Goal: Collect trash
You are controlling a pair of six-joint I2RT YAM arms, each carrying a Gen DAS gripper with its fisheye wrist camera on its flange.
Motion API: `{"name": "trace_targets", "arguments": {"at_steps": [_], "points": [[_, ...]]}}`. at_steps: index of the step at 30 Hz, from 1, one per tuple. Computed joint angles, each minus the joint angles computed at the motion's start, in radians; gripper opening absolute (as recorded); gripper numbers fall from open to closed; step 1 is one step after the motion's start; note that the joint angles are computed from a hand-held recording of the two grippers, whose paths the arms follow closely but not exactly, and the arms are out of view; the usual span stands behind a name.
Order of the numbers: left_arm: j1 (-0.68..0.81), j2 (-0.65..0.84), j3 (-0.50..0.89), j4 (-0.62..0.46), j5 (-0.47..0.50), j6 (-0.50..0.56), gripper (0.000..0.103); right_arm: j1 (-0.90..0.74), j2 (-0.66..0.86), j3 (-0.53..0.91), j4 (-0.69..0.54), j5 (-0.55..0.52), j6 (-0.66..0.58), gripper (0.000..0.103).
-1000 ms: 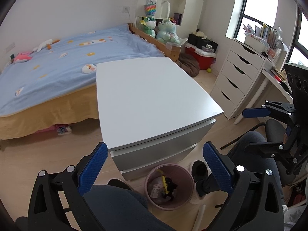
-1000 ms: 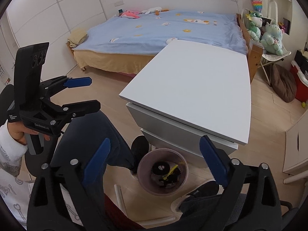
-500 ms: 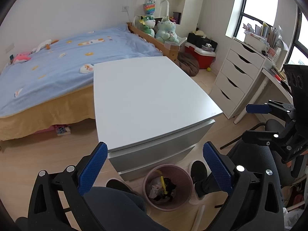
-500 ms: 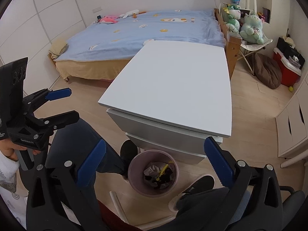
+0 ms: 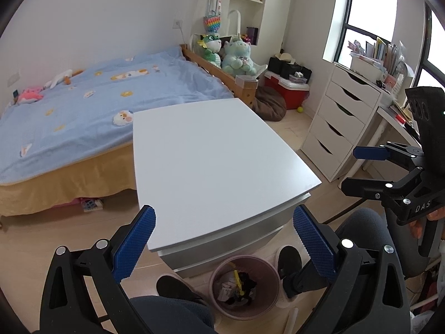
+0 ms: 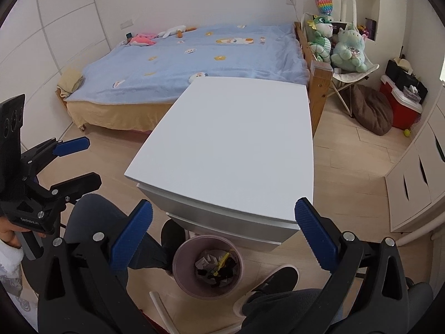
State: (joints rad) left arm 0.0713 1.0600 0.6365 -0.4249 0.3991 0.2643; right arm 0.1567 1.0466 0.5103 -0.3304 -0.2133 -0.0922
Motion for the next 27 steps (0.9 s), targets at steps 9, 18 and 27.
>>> {"name": "trace_targets", "arguments": {"at_steps": [9,18,27], "points": [[-0.037,0.072,0.083,0.046,-0.026,-0.017,0.095,-0.013,0.070,0.097,0.020,0.000,0.001,0.100],[-0.043,0.169,0.169,0.033,-0.027,-0.065,0.097,-0.053,0.115,0.162,0.006,-0.073,-0.031,0.100],[-0.044,0.201,0.182,0.038,-0.068,-0.089,0.097,-0.060,0.123,0.169,0.003,-0.093,-0.050,0.100]]}}
